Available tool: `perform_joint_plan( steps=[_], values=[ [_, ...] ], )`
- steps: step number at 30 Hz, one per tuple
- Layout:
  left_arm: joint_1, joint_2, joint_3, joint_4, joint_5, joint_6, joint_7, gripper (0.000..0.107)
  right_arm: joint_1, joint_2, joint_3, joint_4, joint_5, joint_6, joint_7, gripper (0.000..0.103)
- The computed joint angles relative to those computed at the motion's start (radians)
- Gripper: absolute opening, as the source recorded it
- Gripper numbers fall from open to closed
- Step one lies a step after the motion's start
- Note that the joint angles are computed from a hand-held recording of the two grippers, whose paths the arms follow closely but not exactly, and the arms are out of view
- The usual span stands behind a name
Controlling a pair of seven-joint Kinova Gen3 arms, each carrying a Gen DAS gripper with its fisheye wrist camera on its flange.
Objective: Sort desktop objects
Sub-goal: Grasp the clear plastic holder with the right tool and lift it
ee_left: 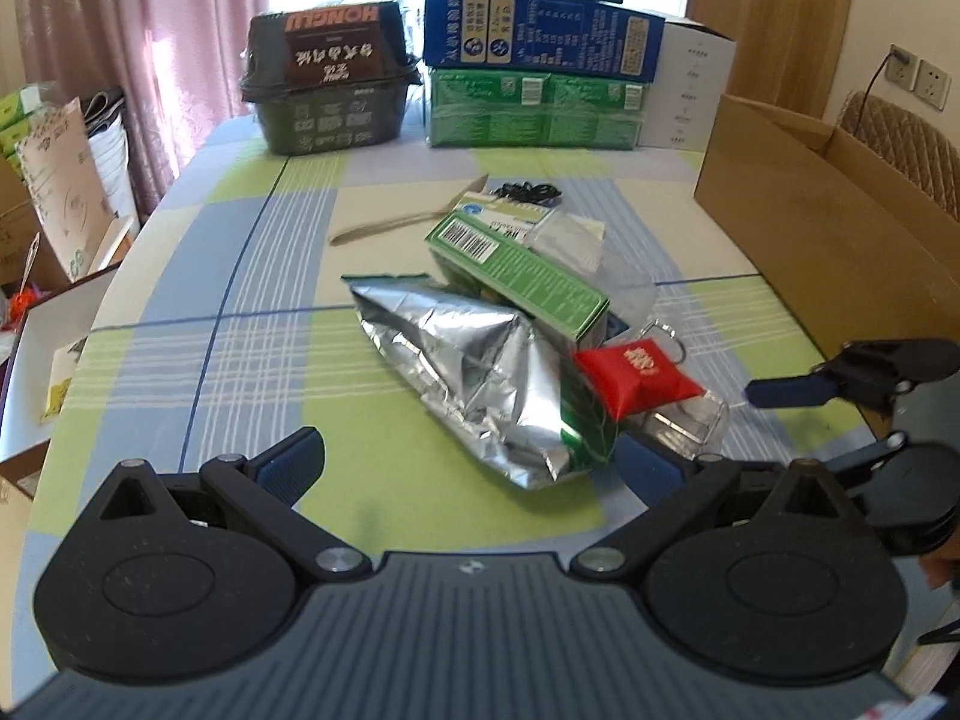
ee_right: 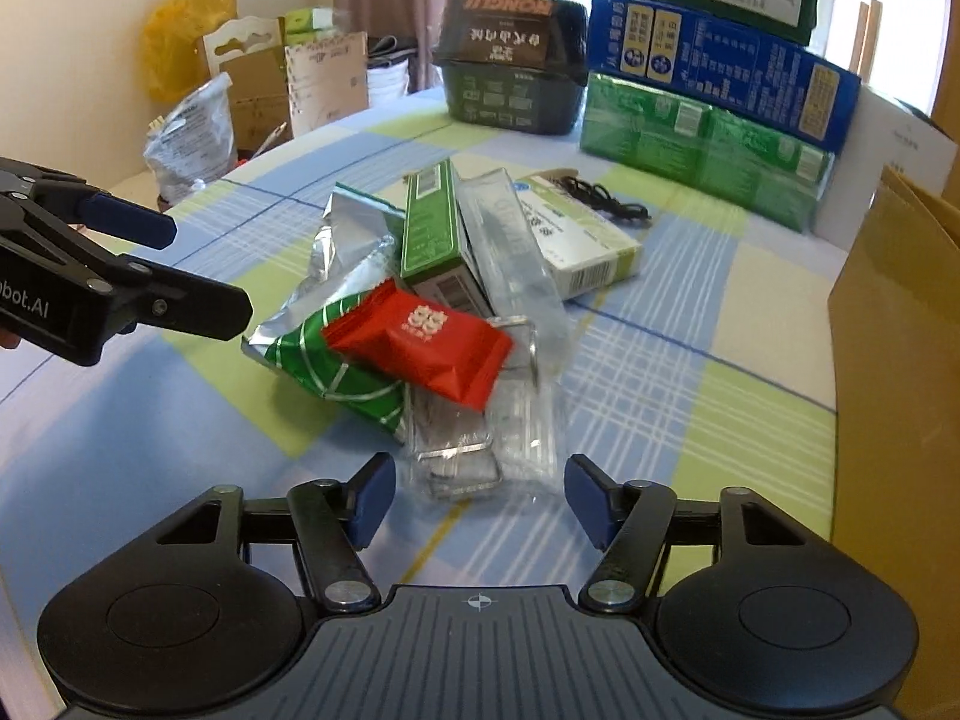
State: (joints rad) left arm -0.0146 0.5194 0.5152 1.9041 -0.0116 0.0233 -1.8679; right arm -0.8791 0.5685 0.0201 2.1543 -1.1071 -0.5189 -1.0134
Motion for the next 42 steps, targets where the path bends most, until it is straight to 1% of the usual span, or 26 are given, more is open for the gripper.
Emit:
perform_joint_plan(
  steps=[1, 3, 5, 7, 9, 10, 12, 14, 15, 19, 21, 23, 25, 27, 30, 33, 34, 36, 37, 39, 42],
  values=[
    [0.011, -0.001, -0.011, -0.002, 0.000, -0.002, 0.001, 0.102, 0.002, 0.003, -0.005, -0.001, 0.014, -0.013, -0.011, 0.052],
    [0.049, -0.005, -0.053, -0.007, -0.001, -0.004, 0.006, 0.102, -0.012, 0.011, -0.002, -0.006, 0.024, -0.048, -0.006, 0.049],
    [0.078, -0.009, -0.088, -0.005, -0.005, -0.010, 0.008, 0.102, -0.018, 0.019, 0.007, -0.025, 0.003, -0.034, 0.049, 0.046],
    [0.097, -0.007, -0.111, -0.012, -0.004, 0.000, 0.016, 0.102, -0.022, 0.029, 0.016, -0.045, -0.041, -0.010, 0.100, 0.038],
    [0.085, -0.004, -0.101, -0.014, -0.003, 0.005, 0.017, 0.102, -0.018, 0.031, 0.012, -0.051, -0.064, -0.002, 0.126, 0.031],
    [0.079, -0.002, -0.094, -0.014, -0.004, 0.007, 0.016, 0.102, -0.023, 0.030, 0.013, -0.053, -0.080, -0.005, 0.143, 0.030],
    [0.066, 0.001, -0.077, -0.016, -0.005, 0.014, 0.010, 0.102, -0.031, 0.028, 0.009, -0.057, -0.132, -0.016, 0.183, 0.029],
    [0.054, 0.004, -0.060, -0.017, -0.005, 0.020, 0.002, 0.102, -0.018, 0.017, -0.012, -0.054, -0.173, -0.018, 0.195, 0.028],
    [0.043, 0.006, -0.047, -0.016, -0.005, 0.023, -0.004, 0.102, -0.019, 0.009, -0.021, -0.052, -0.206, -0.023, 0.212, 0.028],
    [-0.004, 0.008, 0.008, -0.004, -0.006, 0.026, -0.037, 0.101, -0.022, -0.024, -0.082, -0.018, -0.282, -0.066, 0.226, 0.028],
    [-0.049, 0.007, 0.058, 0.013, -0.009, 0.018, -0.059, 0.101, -0.038, -0.032, -0.116, 0.000, -0.304, -0.100, 0.247, 0.028],
    [-0.095, 0.007, 0.110, 0.029, -0.015, 0.014, -0.081, 0.101, -0.068, -0.024, -0.145, 0.002, -0.351, -0.158, 0.313, 0.028],
    [-0.119, 0.001, 0.133, 0.046, -0.019, 0.009, -0.097, 0.101, -0.087, -0.011, -0.162, 0.000, -0.396, -0.210, 0.338, 0.028],
    [-0.155, 0.000, 0.169, 0.063, -0.024, 0.001, -0.111, 0.101, -0.062, -0.020, -0.195, 0.014, -0.386, -0.213, 0.306, 0.028],
    [-0.238, 0.020, 0.262, 0.081, -0.035, 0.010, -0.138, 0.101, -0.059, -0.026, -0.225, 0.025, -0.400, -0.235, 0.292, 0.028],
    [-0.306, 0.058, 0.363, 0.082, -0.050, 0.044, -0.197, 0.100, -0.076, -0.026, -0.247, 0.044, -0.395, -0.260, 0.268, 0.028],
    [-0.320, 0.073, 0.392, 0.078, -0.053, 0.062, -0.226, 0.097, -0.084, -0.023, -0.250, 0.051, -0.387, -0.269, 0.259, 0.028],
    [-0.327, 0.102, 0.426, 0.066, -0.053, 0.091, -0.281, 0.092, -0.096, -0.021, -0.253, 0.063, -0.368, -0.280, 0.247, 0.028],
    [-0.318, 0.112, 0.430, 0.060, -0.053, 0.103, -0.306, 0.090, -0.100, -0.020, -0.252, 0.069, -0.357, -0.283, 0.247, 0.028],
    [-0.274, 0.109, 0.410, 0.057, -0.065, 0.101, -0.359, 0.087, -0.107, -0.018, -0.248, 0.081, -0.334, -0.284, 0.241, 0.028],
    [-0.245, 0.126, 0.416, 0.048, -0.075, 0.110, -0.443, 0.082, -0.110, -0.018, -0.238, 0.095, -0.298, -0.277, 0.210, 0.028]
  ],
)
